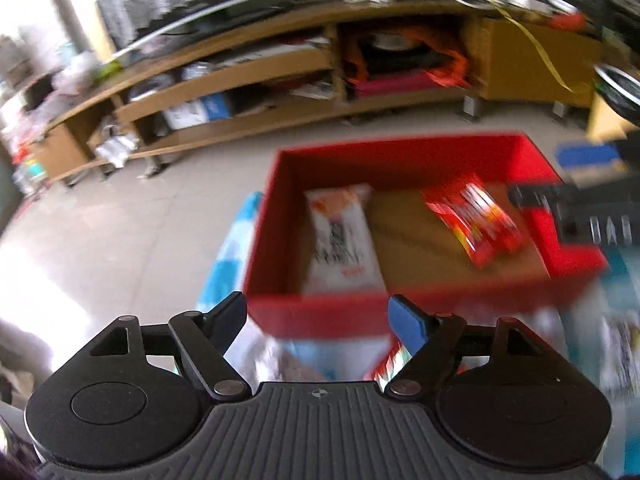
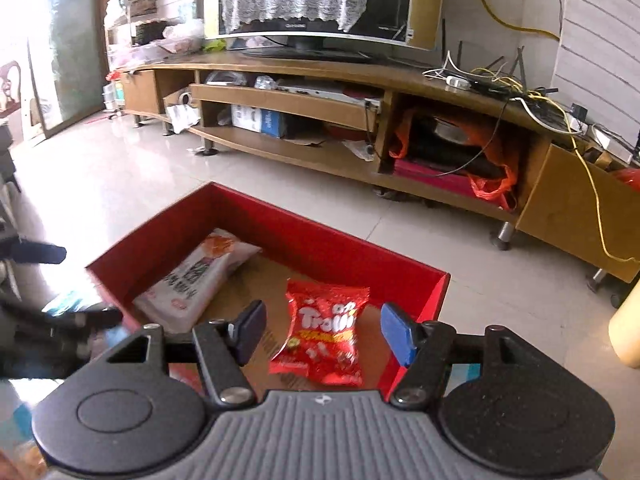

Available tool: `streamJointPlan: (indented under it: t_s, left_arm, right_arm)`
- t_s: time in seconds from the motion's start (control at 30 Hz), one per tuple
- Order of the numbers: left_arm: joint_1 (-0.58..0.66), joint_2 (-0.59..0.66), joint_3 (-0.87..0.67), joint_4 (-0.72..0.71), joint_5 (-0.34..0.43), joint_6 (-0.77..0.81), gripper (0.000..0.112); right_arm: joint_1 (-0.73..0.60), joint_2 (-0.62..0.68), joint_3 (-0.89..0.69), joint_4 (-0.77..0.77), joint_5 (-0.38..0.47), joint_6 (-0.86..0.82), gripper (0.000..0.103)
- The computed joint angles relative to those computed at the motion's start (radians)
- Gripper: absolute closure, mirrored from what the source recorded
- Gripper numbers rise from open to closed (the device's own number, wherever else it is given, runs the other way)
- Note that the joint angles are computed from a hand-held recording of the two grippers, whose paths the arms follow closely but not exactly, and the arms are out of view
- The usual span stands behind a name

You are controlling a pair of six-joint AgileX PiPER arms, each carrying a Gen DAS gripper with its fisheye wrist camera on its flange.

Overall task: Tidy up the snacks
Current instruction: 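Grasp the clear printed bread bag with the left tool while the right tool moves to the round cake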

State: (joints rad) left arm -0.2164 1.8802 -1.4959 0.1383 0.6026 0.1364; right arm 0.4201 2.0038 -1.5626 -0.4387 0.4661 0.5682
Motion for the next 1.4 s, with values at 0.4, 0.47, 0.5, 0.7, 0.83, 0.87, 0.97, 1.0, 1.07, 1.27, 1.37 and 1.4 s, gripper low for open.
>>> streamJointPlan:
  t_s: [0.4,0.47,0.5,0.7,0.83,0.87,0.97,1.0,1.07,1.27,1.37,1.4]
  left_arm:
    - [0.171,0.012,0.019,-0.42,0.148,0.863,0.023]
    - [0.187,0.047,-0.016,-0.458,0.199,0.943,0.022]
    - [0.197,0.07,-0.041,-0.477,0.229,0.967,0.022]
    - [0.275,0.141,-0.111,-0.563,0.42,0.969,0.022]
    - [0.251,0.013,0.123,-0.51,0.262,1.022,0.016]
    - [0.245,-0.01,0.148,-0.501,0.263,1.004,0.016]
    - [0.219,-0.051,0.161,-0.451,0.344,0.91,0.017]
    - [0.217,-0.073,0.17,-0.458,0.373,0.907,0.02]
    - [0.215,-0.114,0.189,-0.473,0.4,0.915,0.02]
    - [0.146,-0.138,0.259,-0.424,0.119,0.866,0.014]
    - [0.082,-0.041,0.221,-0.281,0.087,0.823,0.015]
    - [0.074,-0.018,0.208,-0.269,0.082,0.81,0.015]
  right_arm:
    - [0.02,-0.219,0.314,0.35,-0.012,-0.308,0.035]
    - [0.025,-0.25,0.38,0.348,-0.012,-0.281,0.035]
    - [0.023,-0.263,0.406,0.355,-0.009,-0.276,0.035]
    - [-0.004,-0.321,0.521,0.482,-0.011,-0.314,0.035]
    - [0.002,-0.314,0.517,0.489,-0.003,-0.321,0.035]
    - [0.002,-0.313,0.51,0.504,0.003,-0.342,0.035]
    - [0.005,-0.323,0.513,0.543,0.004,-0.387,0.035]
    - [0.008,-0.326,0.514,0.552,0.007,-0.4,0.035]
    - [0.015,-0.329,0.519,0.556,0.003,-0.407,0.034]
    - [0.04,-0.315,0.502,0.529,0.02,-0.403,0.034]
    - [0.043,-0.316,0.493,0.523,0.022,-0.395,0.034]
    - [0.042,-0.317,0.491,0.526,0.022,-0.399,0.034]
